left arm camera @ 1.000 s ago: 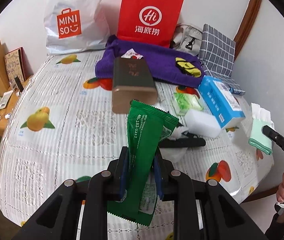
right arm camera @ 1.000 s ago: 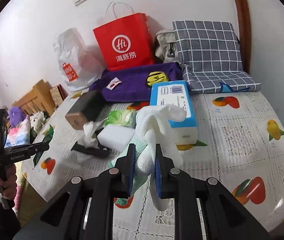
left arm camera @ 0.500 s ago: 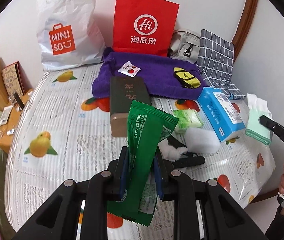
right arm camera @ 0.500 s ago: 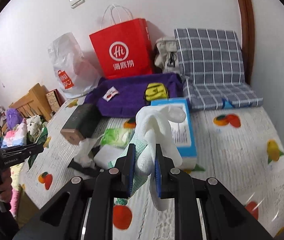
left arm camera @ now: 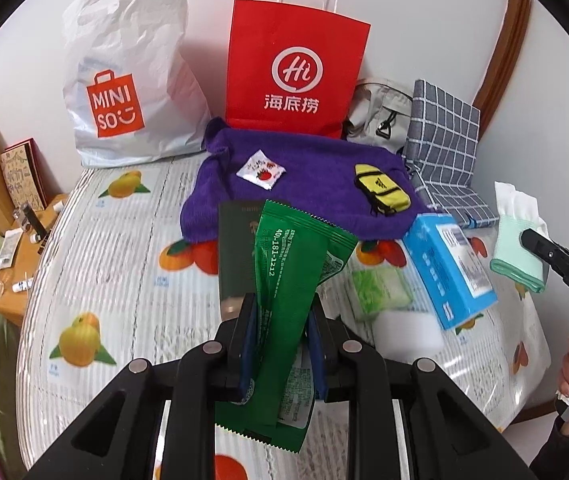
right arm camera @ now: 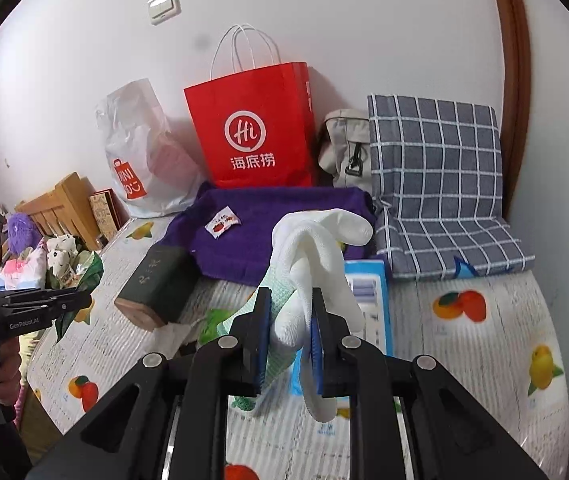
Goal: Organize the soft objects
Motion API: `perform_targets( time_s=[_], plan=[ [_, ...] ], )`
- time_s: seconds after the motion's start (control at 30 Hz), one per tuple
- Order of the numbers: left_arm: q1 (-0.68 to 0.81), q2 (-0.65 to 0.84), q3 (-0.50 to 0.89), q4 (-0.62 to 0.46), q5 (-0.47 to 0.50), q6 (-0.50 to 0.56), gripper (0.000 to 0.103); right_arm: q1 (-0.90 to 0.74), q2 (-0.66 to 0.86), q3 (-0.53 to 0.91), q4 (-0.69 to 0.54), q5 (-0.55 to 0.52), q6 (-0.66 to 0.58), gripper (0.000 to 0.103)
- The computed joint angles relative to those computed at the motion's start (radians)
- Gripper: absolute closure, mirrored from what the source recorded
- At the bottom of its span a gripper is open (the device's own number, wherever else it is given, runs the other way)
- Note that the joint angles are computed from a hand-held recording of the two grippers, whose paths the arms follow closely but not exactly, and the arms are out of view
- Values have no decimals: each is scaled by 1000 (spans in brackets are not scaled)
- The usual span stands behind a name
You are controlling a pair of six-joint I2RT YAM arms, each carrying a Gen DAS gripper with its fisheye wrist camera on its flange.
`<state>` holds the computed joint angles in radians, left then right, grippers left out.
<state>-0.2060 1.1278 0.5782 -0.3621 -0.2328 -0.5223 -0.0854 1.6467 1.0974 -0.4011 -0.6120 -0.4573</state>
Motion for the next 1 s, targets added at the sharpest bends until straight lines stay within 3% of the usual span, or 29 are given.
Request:
perform_targets(
  time_s=[0.3, 1.0],
  plan=[
    [62, 118, 122, 30, 5, 82, 80, 43, 81, 123, -4, 36, 49, 85],
    [234, 455, 413, 119, 147, 170, 80, 187, 399, 543, -101, 65, 110, 85]
  ],
)
